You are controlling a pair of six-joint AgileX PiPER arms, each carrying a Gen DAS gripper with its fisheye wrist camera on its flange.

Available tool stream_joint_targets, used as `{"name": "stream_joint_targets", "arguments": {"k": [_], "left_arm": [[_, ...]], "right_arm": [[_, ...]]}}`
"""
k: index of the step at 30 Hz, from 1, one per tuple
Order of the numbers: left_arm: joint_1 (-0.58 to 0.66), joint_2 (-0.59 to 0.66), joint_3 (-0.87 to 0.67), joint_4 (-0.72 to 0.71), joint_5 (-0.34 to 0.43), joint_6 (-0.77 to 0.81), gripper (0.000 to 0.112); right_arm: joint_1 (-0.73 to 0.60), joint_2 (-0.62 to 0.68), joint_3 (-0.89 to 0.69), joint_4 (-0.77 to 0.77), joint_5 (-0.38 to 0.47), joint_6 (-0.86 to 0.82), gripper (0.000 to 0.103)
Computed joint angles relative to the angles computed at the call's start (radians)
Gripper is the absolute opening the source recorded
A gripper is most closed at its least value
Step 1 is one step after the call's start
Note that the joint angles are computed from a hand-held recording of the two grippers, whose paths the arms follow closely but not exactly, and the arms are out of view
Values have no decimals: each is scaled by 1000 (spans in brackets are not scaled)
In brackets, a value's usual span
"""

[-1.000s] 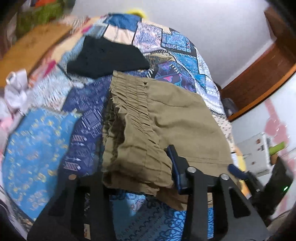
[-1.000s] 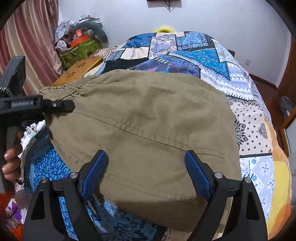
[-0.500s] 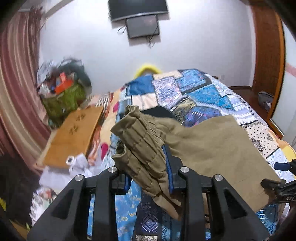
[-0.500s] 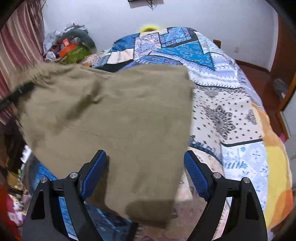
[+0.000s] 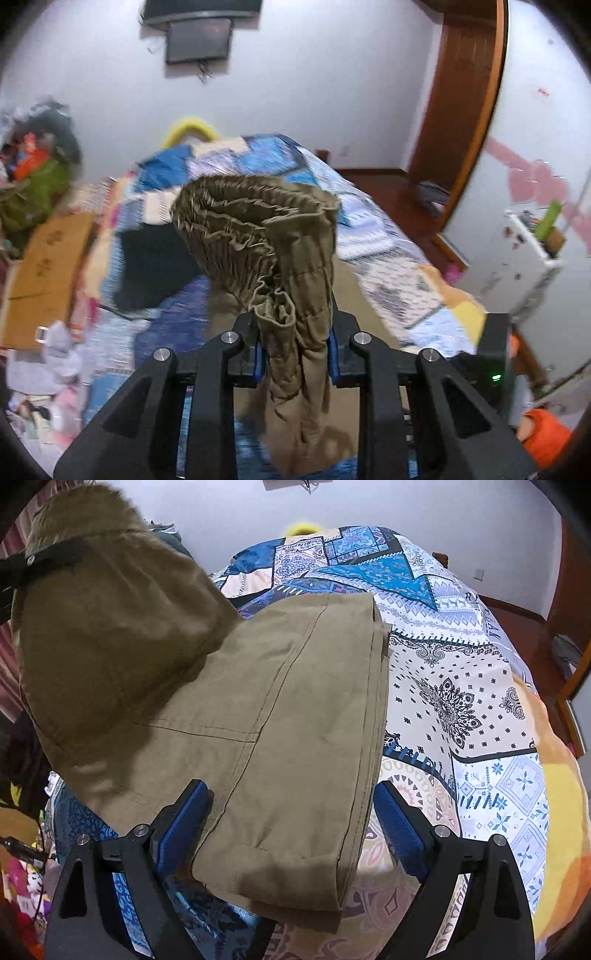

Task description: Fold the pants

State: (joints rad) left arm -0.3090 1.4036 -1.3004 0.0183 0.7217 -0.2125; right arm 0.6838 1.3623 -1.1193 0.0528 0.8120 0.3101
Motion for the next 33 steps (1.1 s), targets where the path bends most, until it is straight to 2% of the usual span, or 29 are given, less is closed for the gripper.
{"name": "stream_joint_targets", "arguments": {"k": [2,5,9,13,15,17,18,20,26,29,33], "left_arm": [[-9,25,-28,-67,24,40,25],[-48,65,-71,-67,50,33,25],[-65,116,-107,-131,71,67,25],[-74,185,-168,-198,128,112,29],[-60,204,-177,-287,148,173,53],[-36,201,-160,-389,146,246,73],[-37,183,-140,-398,124,256,74],[-35,163,-128,-392,110,279,74],[9,175,-157,-249,93,220,82],[44,258,-236,-129,116,177,83],[81,422,-412,-50,208,177,83]], "right_arm": [[-16,-9,4,27,5,-16,89],[-47,-37,20,75,15,-58,89],[-67,-76,47,63,18,-60,89],[-151,-88,89,202,7,-163,89],[-181,-91,111,269,-5,-203,89],[-165,-92,103,238,-5,-180,89],[-153,-95,98,221,-5,-163,89],[-149,-98,93,212,-1,-153,89],[-156,-138,111,144,0,-105,89],[-153,-153,122,80,-1,-53,89],[-187,-165,135,105,4,-63,89]]}}
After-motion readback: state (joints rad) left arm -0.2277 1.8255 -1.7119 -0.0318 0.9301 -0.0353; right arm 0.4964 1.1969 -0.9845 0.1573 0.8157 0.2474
